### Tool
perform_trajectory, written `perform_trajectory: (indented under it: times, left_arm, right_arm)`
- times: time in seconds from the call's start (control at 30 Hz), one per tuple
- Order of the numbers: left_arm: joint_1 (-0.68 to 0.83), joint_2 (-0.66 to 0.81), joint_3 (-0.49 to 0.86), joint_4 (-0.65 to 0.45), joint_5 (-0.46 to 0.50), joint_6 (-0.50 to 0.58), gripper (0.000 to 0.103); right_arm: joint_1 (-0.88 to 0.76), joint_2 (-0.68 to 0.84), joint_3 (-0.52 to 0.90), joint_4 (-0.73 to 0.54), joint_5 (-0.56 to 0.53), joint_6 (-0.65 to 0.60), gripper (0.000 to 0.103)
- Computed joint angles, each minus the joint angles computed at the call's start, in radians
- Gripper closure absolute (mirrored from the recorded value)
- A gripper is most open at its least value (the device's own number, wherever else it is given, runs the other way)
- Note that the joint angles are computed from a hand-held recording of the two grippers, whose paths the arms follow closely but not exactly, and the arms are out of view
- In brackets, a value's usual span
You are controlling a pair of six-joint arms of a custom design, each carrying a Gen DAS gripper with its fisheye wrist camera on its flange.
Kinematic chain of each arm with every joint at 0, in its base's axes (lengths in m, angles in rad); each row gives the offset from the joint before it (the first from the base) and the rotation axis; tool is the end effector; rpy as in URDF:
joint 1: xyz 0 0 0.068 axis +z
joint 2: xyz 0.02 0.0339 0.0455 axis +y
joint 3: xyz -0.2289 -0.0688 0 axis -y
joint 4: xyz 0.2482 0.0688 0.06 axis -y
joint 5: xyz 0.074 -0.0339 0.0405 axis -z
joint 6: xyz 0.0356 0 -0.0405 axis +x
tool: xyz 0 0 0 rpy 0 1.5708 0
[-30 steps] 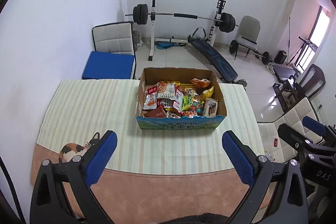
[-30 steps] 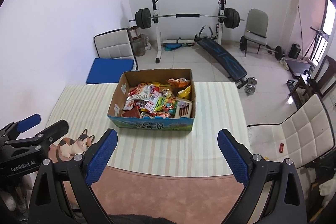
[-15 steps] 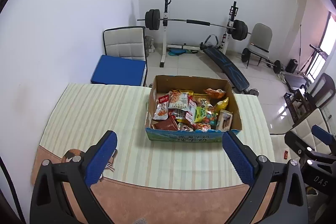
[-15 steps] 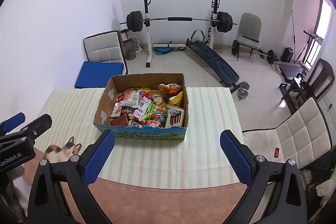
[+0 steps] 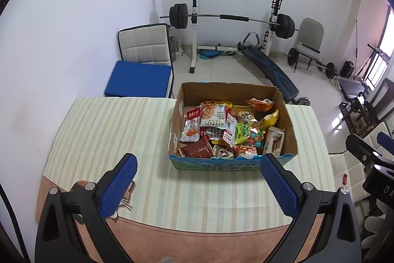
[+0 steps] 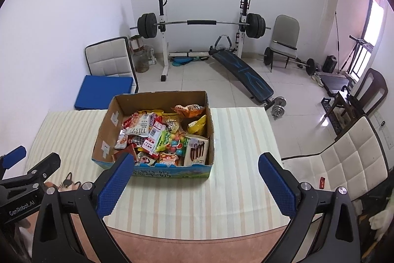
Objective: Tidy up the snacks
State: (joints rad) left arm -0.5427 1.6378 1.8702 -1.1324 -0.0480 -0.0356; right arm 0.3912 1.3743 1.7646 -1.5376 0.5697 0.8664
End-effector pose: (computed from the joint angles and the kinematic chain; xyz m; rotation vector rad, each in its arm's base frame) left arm 0.2844 -0.1696 0.3716 0.6017 2.4049 -0.1893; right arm 0.2151 0.0679 0.3931 0.7296 2.3548 -0.2715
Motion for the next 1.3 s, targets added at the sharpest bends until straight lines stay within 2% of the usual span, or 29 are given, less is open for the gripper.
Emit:
perform_trajectory:
  times: [0.43,1.3]
  left_arm:
    - [0.000,0.042,0.033,-0.003,-0.008,-0.001,0.000]
    - [-0.012,0.027,-0.008,0.023,-0.011,0.015,0.000]
  right_arm:
    - [-0.028,-0.002,-0.062,0.067,-0.039,-0.038,0.000]
    - [-0.012,-0.002,-0.052,0.043,-0.041,-0.012,0.000]
